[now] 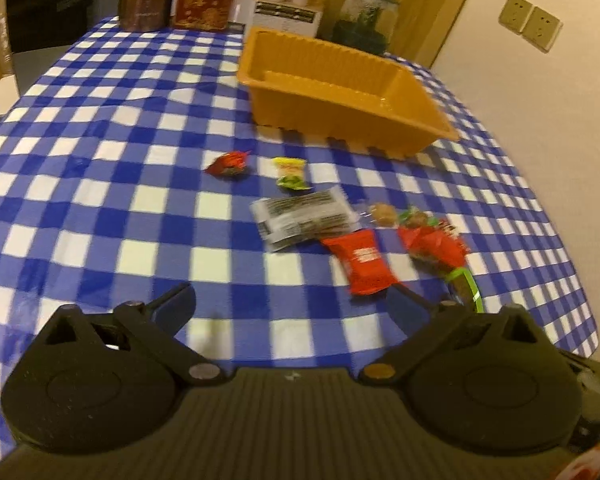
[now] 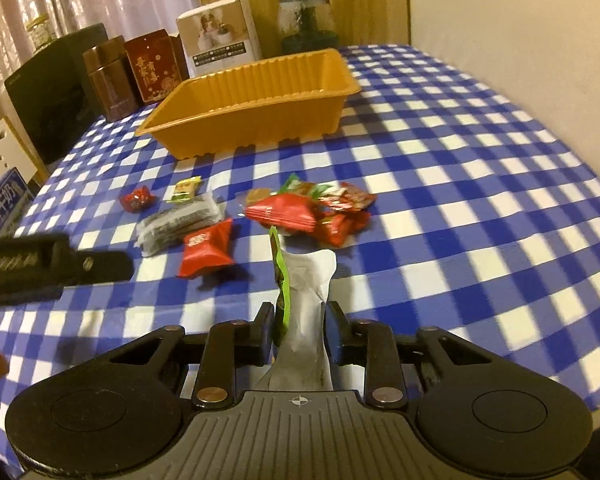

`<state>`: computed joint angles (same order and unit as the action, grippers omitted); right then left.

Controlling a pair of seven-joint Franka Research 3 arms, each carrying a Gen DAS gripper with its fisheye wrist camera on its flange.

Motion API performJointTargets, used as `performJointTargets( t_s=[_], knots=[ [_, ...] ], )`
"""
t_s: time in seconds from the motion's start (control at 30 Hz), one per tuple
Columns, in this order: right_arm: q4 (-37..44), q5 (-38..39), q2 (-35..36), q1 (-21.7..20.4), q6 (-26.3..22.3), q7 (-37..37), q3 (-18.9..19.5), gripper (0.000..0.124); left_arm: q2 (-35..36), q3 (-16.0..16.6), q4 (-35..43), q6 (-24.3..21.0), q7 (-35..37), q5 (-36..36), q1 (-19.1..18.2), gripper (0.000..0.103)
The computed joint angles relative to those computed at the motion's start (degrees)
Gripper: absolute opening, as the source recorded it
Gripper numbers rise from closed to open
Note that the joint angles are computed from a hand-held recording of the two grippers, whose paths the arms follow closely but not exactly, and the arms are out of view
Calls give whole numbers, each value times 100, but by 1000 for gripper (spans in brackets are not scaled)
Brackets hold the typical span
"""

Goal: Organize snacks
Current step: 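Grasp the white-and-green snack with the right tool while the left tool grasps the red candy packet, then carry both snacks over the orange tray while the left tool opens, dropping the red packet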

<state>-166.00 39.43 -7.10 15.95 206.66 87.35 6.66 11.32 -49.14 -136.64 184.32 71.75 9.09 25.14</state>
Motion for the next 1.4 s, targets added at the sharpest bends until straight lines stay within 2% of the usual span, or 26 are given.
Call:
performJointTargets(
  t_s=[0.2, 0.27, 0.3, 0.37, 0.4, 0.6, 0.7, 0.87, 1.17, 1.27, 1.33, 1.4],
  knots=[
    [-197, 548, -195, -93, 331, -384, 105, 28, 360, 1019, 318, 330, -421, 252, -1210, 85],
    [-230, 476, -217, -113, 358, -346, 11, 28, 425, 1536, 428, 446, -534, 329, -1790, 78],
    [-235, 436, -216, -131, 371, -321, -27, 28, 446, 1895, 500, 477, -571, 344, -2185, 74],
    [-248, 328, -205, -166, 400, -256, -98, 28, 481, 2702, 650, 464, -646, 352, -3048, 62],
    [-251, 243, -193, -182, 410, -186, -142, 28, 530, 2949, 739, 421, -690, 392, -3314, 52],
    [-283, -221, -136, -298, 458, 185, -314, 28, 807, 3336, 1137, 63, -833, 724, -3747, 33],
    [-303, -449, -119, -355, 459, 356, -384, 28, 819, 3584, 1181, 50, -904, 833, -3989, 31],
    [-331, -711, -100, -426, 452, 570, -435, 28, 772, 3532, 1136, 23, -904, 933, -3918, 21],
    [-284, -695, -167, -484, 563, 512, -374, 28, 508, 2529, 862, 84, -534, 838, -2859, 20],
    [-133, -802, -184, -534, 626, 443, -421, 28, 429, 2393, 905, 123, -418, 843, -2686, 20],
    [-4, -1022, -173, -568, 638, 485, -515, 28, 435, 2167, 1003, 134, -315, 831, -2432, 20],
    [233, -1217, -101, -607, 617, 507, -580, 28, 476, 2172, 1176, 134, -240, 843, -2406, 20]
  ],
)
